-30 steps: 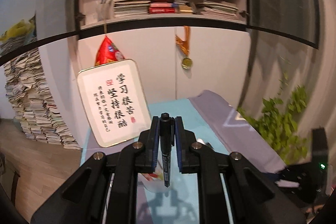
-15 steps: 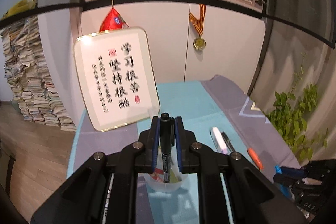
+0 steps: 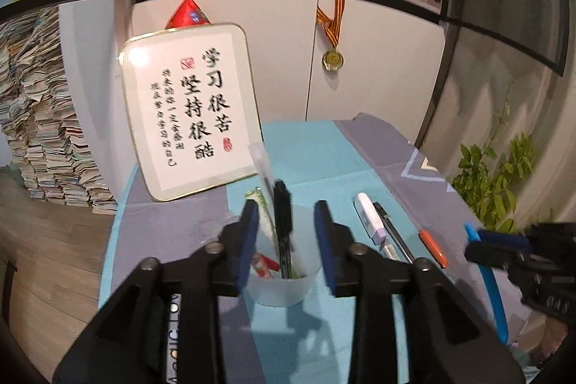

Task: Organize stationery
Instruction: 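Lower the blue pen into the frosted cup and open the right tool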

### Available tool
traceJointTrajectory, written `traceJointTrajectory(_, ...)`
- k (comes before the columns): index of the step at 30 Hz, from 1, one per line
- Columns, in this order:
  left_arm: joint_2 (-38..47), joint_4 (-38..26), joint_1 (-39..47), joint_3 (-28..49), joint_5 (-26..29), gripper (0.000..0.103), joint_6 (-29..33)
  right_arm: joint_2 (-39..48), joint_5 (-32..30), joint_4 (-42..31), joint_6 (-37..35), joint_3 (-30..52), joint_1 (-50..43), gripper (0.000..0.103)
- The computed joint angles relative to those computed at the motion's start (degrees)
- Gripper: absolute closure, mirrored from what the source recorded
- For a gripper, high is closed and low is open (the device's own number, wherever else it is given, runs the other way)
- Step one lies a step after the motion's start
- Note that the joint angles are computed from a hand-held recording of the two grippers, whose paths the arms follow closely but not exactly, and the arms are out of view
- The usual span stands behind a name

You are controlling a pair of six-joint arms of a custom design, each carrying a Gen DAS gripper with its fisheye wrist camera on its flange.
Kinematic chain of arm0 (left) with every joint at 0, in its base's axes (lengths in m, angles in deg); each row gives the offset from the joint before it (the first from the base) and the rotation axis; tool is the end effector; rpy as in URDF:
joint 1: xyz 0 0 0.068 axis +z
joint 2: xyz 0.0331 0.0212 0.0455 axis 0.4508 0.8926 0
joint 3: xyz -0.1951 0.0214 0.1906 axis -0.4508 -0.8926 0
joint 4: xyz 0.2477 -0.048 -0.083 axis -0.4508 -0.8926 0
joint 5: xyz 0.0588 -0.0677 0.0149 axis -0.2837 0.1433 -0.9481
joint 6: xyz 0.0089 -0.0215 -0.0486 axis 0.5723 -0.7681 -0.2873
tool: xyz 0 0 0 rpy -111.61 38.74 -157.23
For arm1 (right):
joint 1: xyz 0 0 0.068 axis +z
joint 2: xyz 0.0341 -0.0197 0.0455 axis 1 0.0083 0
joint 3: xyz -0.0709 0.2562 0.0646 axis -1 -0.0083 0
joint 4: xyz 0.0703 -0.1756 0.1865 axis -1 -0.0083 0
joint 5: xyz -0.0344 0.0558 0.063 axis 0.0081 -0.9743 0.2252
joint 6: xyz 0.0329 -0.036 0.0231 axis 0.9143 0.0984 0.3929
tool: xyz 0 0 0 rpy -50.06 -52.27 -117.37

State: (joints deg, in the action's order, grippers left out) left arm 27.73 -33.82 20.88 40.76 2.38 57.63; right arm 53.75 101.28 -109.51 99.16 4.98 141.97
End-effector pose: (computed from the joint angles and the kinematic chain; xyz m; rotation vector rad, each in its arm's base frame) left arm 0.2796 -0.0457 0.2748 0.6765 2.0938 -0.4403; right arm 0.1596 0.1742 0.2644 0.2589 2.2982 0.1414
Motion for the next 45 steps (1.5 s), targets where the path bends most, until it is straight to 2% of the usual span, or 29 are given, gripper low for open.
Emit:
traceJointTrajectory(2,-2.36,-0.20,2.77,-1.32,2.83,0.070,0.74,1.08,0.15,1.76,-1.75,1.79,-0.56,0.089)
traceJointTrajectory(4,-4.18,-0.40,5.48,-2.61,4.96,0.064,1.55,2.20,-0.09,3.46,-3.48,3.38,-1.27,0.089)
traceJointTrajectory(9,-6.25,-1.57,11.67,-4.99,8.66,0.063,5.08,8.95,-2.20,7.76,-9.79,10.74,-4.02,0.089)
traceJointTrajectory(16,-4.38,-2.13,16.68,-6.10,10.17,0.063,9.04,22.30,-1.24,10.53,-18.34,25.73,-6.59,0.089)
traceJointTrajectory(20,-1.94,-2.12,19.05,-5.38,10.87,0.063,9.97,27.76,0.21,15.10,-20.31,29.41,-8.38,0.089)
traceJointTrajectory(23,0.51,-1.93,20.44,-4.30,11.28,0.064,9.76,29.98,1.24,19.21,-19.78,29.02,-9.62,0.089)
traceJointTrajectory(28,3.94,-1.29,21.00,-2.57,11.53,0.064,8.66,31.43,6.44,27.83,-20.51,24.88,-9.90,0.089)
traceJointTrajectory(32,5.22,-1.03,20.12,-2.22,11.18,0.064,8.47,31.51,6.53,32.75,-20.79,21.79,-10.63,0.089)
traceJointTrajectory(45,5.82,-1.56,19.25,-2.37,10.99,0.064,9.07,29.91,5.20,34.99,-19.44,16.85,-10.35,0.089)
